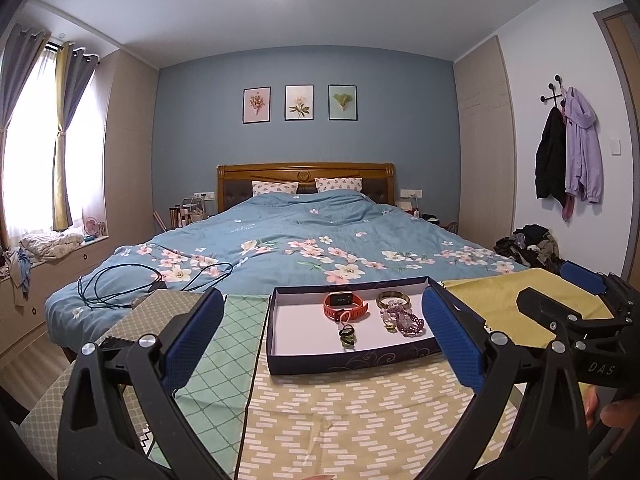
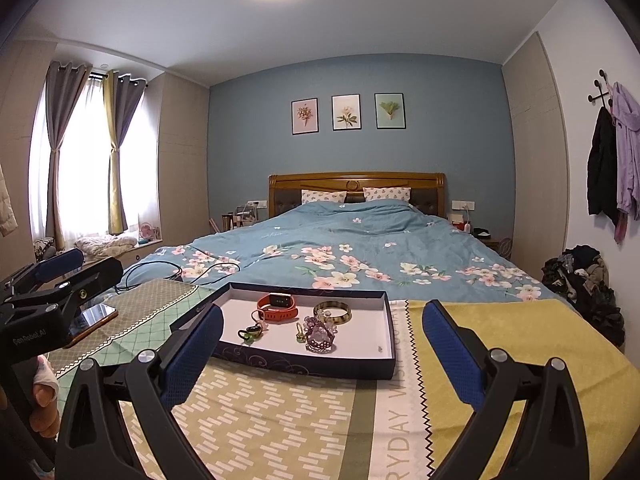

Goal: Organize jewelry

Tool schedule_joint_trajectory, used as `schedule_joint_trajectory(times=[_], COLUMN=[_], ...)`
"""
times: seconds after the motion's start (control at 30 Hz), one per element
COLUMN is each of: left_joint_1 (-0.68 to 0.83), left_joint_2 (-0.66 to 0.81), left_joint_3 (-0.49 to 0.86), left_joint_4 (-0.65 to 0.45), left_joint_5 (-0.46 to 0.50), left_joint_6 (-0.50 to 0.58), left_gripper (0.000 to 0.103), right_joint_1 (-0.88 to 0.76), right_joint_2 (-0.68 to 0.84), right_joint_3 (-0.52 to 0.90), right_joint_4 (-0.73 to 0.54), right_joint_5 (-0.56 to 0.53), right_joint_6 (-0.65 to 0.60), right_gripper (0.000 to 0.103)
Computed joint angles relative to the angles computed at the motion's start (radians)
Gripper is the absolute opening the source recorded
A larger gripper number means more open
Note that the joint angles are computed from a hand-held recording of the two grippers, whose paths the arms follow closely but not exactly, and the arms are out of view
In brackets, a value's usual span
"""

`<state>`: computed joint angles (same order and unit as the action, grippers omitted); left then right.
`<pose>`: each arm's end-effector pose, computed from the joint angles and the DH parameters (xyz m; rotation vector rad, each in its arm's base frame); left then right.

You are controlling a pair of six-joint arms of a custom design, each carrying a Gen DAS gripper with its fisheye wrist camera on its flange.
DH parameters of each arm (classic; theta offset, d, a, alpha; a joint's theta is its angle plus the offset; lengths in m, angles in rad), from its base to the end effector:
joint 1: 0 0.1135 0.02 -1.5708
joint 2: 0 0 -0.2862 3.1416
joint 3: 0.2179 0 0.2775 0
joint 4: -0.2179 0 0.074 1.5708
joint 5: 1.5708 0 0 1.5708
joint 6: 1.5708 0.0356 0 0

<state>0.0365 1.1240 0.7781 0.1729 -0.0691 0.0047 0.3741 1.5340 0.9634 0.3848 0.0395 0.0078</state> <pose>0.2792 0.0127 0.3173 -0.0783 1.7425 0.0904 0.3520 0.1367 0.2834 -0.2926 1.7383 0.2433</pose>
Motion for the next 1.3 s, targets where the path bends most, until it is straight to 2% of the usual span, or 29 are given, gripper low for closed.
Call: schedule_joint_trajectory(times=[1.3], left_joint_1=[-0.004], left_joint_2=[-0.032], left_joint_3=[-0.029], left_joint_4=[0.011], left_joint_5=[-0.001], left_joint_6=[-0.004], left_gripper=[0.098], right_joint_1=[-0.010], right_joint_2=[-0.012], right_joint_3=[-0.015], right_joint_4=[0.017], right_joint_5=[-0.015], right_joint_6=[0.021], right_gripper=[0.096])
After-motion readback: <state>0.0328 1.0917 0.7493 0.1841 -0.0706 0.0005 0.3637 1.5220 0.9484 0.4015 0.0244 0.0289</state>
